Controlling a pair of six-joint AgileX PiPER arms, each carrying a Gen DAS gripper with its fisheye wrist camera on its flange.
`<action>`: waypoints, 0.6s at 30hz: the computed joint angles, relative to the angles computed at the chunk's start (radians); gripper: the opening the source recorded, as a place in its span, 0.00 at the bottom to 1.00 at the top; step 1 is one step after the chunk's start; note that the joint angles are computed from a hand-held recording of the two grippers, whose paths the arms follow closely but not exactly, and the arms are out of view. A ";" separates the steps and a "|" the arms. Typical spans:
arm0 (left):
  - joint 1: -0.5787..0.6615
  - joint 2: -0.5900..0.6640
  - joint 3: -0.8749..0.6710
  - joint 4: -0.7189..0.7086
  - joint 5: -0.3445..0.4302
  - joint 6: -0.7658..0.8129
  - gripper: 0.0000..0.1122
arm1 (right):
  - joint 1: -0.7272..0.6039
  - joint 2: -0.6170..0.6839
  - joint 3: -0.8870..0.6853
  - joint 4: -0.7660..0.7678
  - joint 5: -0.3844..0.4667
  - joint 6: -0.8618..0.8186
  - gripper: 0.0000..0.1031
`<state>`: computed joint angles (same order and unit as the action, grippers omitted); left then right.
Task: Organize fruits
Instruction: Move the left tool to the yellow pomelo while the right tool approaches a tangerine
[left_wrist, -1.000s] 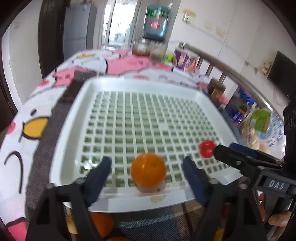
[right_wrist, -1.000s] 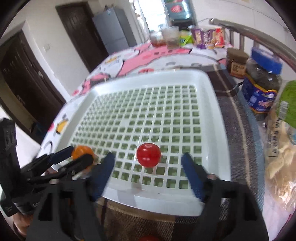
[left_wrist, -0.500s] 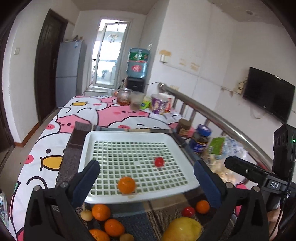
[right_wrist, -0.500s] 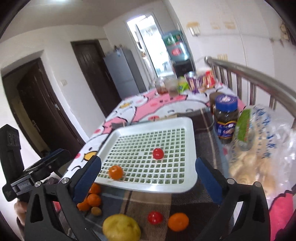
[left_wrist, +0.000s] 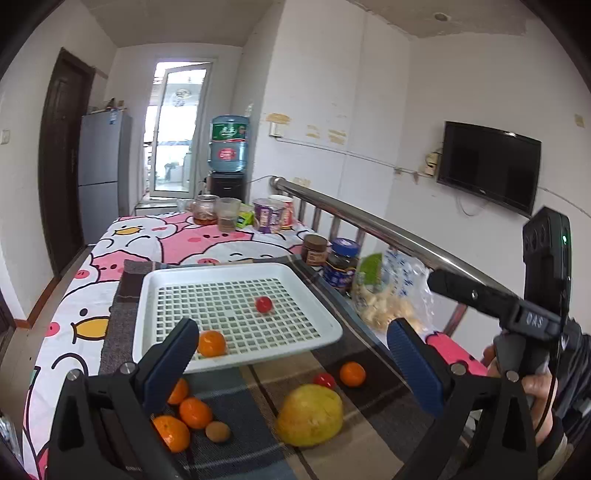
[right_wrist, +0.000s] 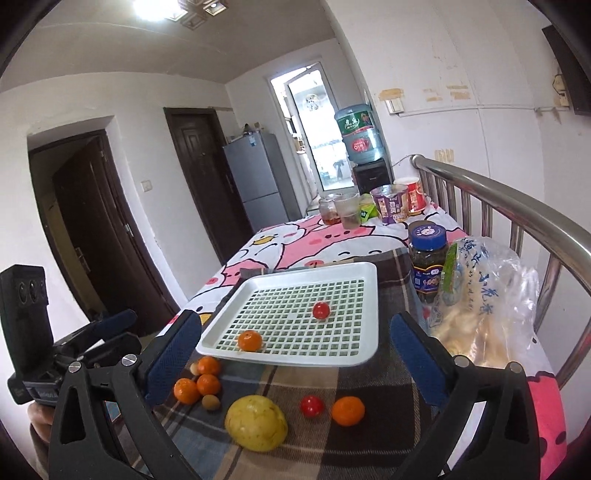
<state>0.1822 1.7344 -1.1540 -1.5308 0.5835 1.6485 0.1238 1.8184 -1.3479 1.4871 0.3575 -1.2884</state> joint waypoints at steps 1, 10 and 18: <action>-0.001 -0.005 0.015 -0.009 0.002 0.017 0.92 | -0.002 -0.009 0.018 0.032 0.000 -0.034 1.00; -0.044 0.025 0.091 -0.027 -0.024 0.093 0.92 | -0.014 -0.002 0.098 0.133 -0.009 -0.162 1.00; -0.096 0.089 0.095 0.022 -0.077 0.065 0.92 | -0.004 0.063 0.088 0.031 -0.045 -0.088 1.00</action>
